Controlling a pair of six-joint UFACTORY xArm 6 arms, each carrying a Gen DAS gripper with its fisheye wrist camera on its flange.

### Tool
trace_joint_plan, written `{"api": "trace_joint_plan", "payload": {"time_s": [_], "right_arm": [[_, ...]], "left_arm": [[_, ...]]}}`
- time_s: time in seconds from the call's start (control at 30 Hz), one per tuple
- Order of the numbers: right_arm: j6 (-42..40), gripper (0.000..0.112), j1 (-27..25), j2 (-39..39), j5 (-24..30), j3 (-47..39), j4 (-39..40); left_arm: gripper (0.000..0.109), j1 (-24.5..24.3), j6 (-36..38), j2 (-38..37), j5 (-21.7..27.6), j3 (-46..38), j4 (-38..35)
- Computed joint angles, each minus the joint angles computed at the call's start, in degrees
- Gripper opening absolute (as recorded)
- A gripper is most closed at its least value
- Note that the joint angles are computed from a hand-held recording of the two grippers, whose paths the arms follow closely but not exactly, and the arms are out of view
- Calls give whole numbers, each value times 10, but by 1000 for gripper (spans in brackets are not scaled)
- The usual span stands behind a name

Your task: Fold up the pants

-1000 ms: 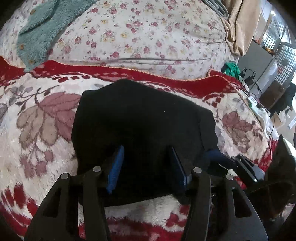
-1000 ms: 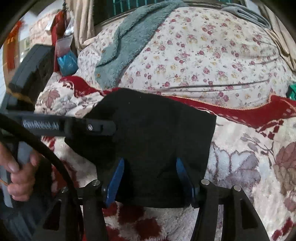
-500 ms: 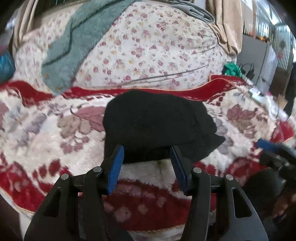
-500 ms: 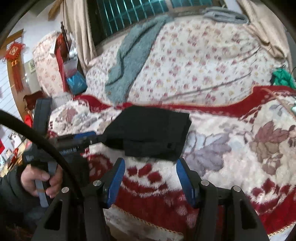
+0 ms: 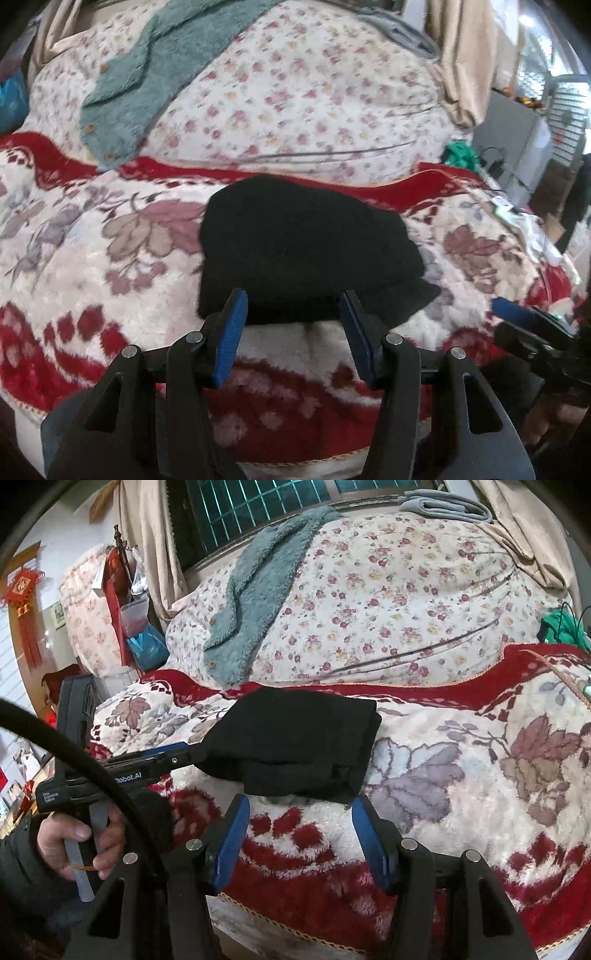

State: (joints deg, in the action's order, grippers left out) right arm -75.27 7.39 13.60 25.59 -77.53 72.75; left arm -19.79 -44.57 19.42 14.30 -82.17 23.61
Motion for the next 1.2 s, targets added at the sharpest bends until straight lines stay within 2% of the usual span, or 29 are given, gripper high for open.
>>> {"api": "trace_joint_plan", "payload": {"time_s": [0.03,0.1,0.23,0.3,0.33,0.37,0.6,0.87,1.2], "right_arm": [[0,56,0,0,-1,0,0],[-4,56,0,0,1,0,2],[-3,56,0,-1,0,1,2],[-4,56,0,-1,0,1,2],[-4,56,0,-1,0,1,2],[-4,56,0,-1,0,1,2],[-5,56,0,-1,0,1,4],[-6,56,0,0,0,0,4],[-5,56,0,-1,0,1,4]], "left_arm": [[52,-3,-7,4,29,-13,9],[52,-7,-6,7,43,-21,13],[52,-18,-21,14,83,-38,66],[63,-21,-29,14,90,-41,89],[77,-21,-25,14,87,-40,89],[80,-22,-32,12,87,-40,103],[80,-19,-47,7,64,-31,124],[80,-21,-30,15,99,-46,87],[80,-21,-28,14,100,-43,85]]}}
